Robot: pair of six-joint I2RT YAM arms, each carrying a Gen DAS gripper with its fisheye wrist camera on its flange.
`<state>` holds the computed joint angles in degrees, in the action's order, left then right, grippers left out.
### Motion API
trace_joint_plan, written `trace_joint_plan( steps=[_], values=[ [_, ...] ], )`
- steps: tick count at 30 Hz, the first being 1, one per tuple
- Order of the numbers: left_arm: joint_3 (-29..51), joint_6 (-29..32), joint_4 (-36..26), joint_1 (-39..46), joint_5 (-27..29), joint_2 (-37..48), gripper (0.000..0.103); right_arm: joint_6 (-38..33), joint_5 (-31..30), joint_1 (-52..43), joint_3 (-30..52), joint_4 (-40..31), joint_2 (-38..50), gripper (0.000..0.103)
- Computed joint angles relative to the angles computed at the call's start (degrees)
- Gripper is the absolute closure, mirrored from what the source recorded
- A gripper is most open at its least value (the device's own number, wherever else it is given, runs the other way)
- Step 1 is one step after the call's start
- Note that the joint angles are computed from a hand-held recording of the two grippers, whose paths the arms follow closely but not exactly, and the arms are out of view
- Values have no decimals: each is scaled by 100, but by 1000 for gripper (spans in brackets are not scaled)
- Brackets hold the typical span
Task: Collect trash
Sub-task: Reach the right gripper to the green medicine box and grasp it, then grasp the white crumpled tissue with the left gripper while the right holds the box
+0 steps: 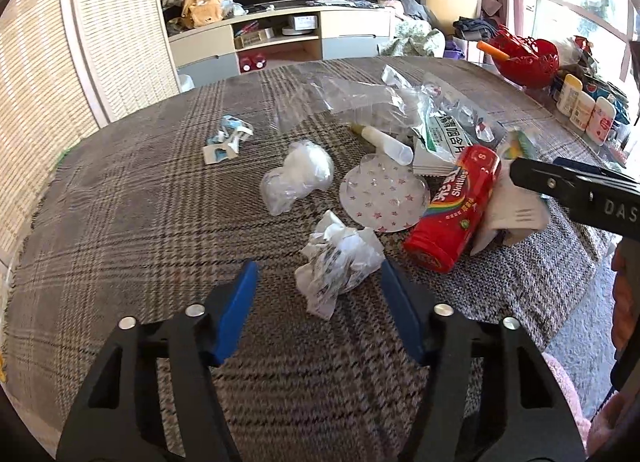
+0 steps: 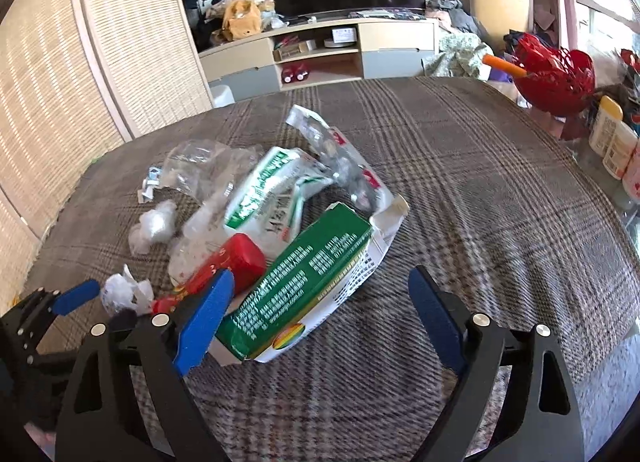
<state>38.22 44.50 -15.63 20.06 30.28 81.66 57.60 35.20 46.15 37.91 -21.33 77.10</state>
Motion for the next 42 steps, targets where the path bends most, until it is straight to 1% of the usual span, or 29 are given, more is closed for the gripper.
trace_joint_plan(
  steps=[3, 5, 7, 8, 10, 12, 15, 17, 18, 20, 23, 26, 29, 35, 42],
  values=[
    [-7, -40, 35, -97, 12, 35, 50, 94, -15, -57, -210, -50, -225, 18],
    [23, -61, 15, -183, 14, 107, 58, 114, -69, -107, -328, -25, -378, 24],
    [31, -68, 16, -247, -1, 163, 62, 39, -327, -211, -514, 211, -557, 28],
    [29, -63, 18, -275, -8, 191, 63, 1, -501, -274, -591, 363, -609, 30],
    [8, -38, 19, -313, -23, 214, 63, -49, -769, -386, -680, 617, -624, 30],
    [-33, -23, 39, -340, -32, 191, 63, -48, -813, -400, -661, 697, -548, 31],
    [-44, 7, 28, -355, -24, 189, 68, -172, -988, -463, -574, 908, -325, 35],
    [-60, 29, 49, -355, -13, 193, 71, -277, -1188, -510, -506, 1122, -137, 44],
    [-66, 40, 60, -353, 0, 195, 71, -294, -1172, -486, -466, 1142, -82, 45],
    [-41, 65, 42, -319, 58, 222, 74, -336, -1132, -426, -397, 1175, -15, 54],
    [1, 118, -4, -223, 206, 263, 77, -444, -1120, -352, -379, 1243, -37, 60],
    [8, 135, -29, -169, 256, 235, 79, -477, -1047, -245, -417, 1222, -157, 65],
    [10, 154, -171, -77, 310, 81, 80, -473, -885, -91, -433, 1079, -383, 67],
    [-67, 98, -555, -14, 353, -678, 82, -294, -276, 368, -240, 342, -800, 73],
    [-89, 196, -1564, 317, 668, -1966, 82, 72, 497, 1075, -80, -707, -1646, 74]
  ],
)
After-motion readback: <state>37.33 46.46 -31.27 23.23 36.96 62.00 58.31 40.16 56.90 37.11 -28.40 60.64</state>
